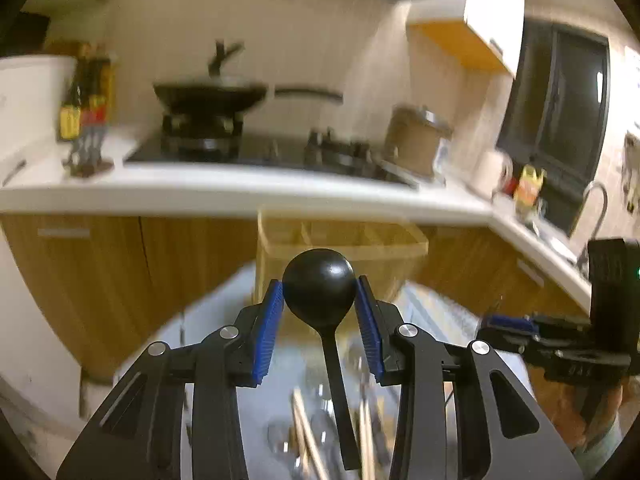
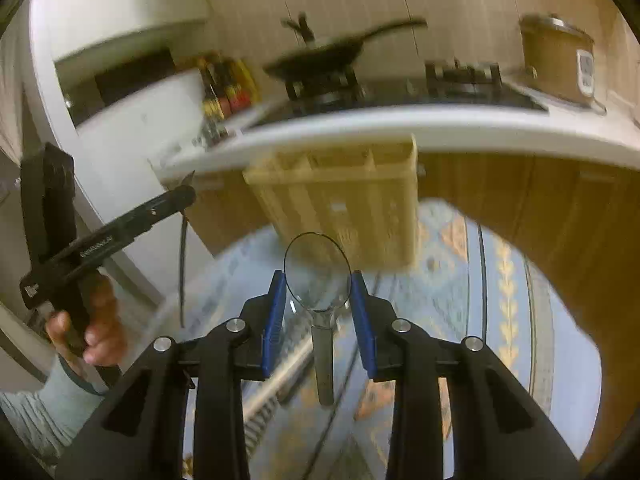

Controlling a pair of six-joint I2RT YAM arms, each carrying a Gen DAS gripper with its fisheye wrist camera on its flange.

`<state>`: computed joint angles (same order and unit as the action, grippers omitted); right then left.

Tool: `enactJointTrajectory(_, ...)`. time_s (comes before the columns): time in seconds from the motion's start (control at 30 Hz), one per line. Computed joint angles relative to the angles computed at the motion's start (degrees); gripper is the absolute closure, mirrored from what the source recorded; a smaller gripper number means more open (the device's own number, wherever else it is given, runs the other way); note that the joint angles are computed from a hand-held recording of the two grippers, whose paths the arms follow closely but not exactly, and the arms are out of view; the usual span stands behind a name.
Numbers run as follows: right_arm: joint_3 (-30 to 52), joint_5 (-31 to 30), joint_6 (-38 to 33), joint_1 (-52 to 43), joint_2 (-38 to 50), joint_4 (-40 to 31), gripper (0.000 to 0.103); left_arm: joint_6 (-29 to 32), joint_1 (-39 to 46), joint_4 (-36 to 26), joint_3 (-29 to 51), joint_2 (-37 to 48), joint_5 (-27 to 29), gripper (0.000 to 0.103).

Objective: Organize utensils
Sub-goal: 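Lift the ladle with the left gripper while the right lifts the spoon, then open the left gripper over the basket while the right holds the spoon above it, then open the right gripper to drop the clear spoon into the basket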

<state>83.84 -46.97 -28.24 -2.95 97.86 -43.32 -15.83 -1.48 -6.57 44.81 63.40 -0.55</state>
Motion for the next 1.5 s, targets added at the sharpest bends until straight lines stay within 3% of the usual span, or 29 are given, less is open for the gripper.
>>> enactJointTrajectory(0.23, 10.2, -4.2, 12.7, 2.5, 3.0, 8.7, 0.074, 0.0, 0.6, 6.3, 8.1, 4.9, -4.1, 0.068)
enactJointTrajectory(0.47, 25.1, -0.6, 25.1, 5.1, 11.7, 14.2, 0.074, 0.3, 1.7, 12.9, 14.6, 12.6, -8.9, 0.068)
enactJointTrajectory(0.57, 29.4, 3.8, 27.7, 5.8, 14.8, 16.7, 0.074, 0.6, 2.2, 15.9, 16.6, 16.8, -10.7, 0.068)
enactJointTrajectory(0.77, 33.9, 10.6, 26.2, 7.6, 20.6, 17.5, 0.074, 1.3, 2.9, 21.4, 18.2, 24.5, -13.4, 0.068)
enactJointTrajectory(1.17, 26.5, 16.7, 20.6, 10.8, 22.8, 22.6, 0.074, 0.3, 4.9, 27.0, 16.6, 32.1, -12.6, 0.067)
enactJointTrajectory(1.3, 24.8, 16.6, 20.1, 10.8, 21.9, 22.3, 0.073, 0.8, 4.7, 26.0, 16.1, 31.6, -11.7, 0.066)
enactJointTrajectory(1.5, 24.0, 14.7, 18.9, 9.9, 20.4, 17.9, 0.073, -1.4, 7.1, 20.0, 15.3, 28.4, -4.5, 0.055)
